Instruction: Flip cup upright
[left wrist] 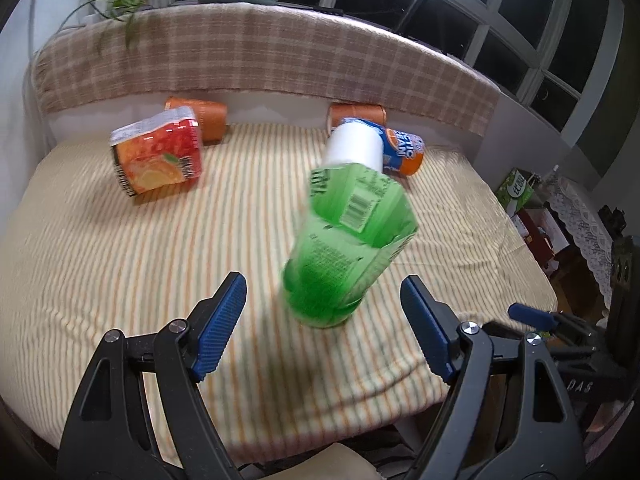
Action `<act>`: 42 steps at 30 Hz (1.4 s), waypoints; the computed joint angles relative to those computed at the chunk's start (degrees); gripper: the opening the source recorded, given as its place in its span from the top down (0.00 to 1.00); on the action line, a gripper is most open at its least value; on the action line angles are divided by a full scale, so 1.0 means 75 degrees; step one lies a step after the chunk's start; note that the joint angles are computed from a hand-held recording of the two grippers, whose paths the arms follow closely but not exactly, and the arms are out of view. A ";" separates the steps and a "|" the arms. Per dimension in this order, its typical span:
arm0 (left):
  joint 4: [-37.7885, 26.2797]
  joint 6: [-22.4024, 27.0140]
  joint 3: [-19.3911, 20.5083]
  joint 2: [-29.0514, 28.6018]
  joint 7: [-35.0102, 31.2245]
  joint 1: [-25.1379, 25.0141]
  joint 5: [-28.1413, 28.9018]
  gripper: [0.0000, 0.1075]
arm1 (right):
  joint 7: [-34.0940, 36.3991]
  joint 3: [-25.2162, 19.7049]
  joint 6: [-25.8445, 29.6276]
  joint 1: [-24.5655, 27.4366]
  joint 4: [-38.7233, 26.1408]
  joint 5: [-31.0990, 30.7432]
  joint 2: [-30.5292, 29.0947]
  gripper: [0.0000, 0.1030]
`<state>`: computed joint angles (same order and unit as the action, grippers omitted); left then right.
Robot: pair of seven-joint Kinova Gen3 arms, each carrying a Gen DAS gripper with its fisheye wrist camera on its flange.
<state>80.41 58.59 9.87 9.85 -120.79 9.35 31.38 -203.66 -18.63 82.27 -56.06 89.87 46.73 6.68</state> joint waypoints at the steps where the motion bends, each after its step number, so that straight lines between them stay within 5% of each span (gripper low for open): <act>1: 0.0058 -0.0047 -0.0025 -0.0056 -0.0011 -0.0029 0.0013 0.24 | 0.0039 -0.0003 0.0094 -0.0022 -0.0066 0.0043 0.0038 0.16; 18: 0.1679 -0.2530 -0.0694 -0.1732 -0.0603 -0.0118 0.0317 0.15 | 0.1388 0.0680 0.2661 -0.1445 -0.1916 0.1690 0.1292 0.02; 28: 0.2114 -0.3213 -0.0831 -0.2199 -0.0555 0.0222 0.0081 0.14 | 0.1844 0.1188 0.3444 -0.2108 -0.2532 0.2353 0.1810 0.00; 31: 0.2259 -0.3356 -0.0954 -0.2334 -0.0685 0.0350 0.0227 0.04 | 0.1837 0.1275 0.3616 -0.2240 -0.2608 0.2465 0.1887 0.00; 42: 0.2257 -0.3341 -0.1092 -0.2440 -0.0680 0.0518 0.0199 0.04 | 0.1854 0.1458 0.3903 -0.2422 -0.2762 0.2707 0.2037 0.00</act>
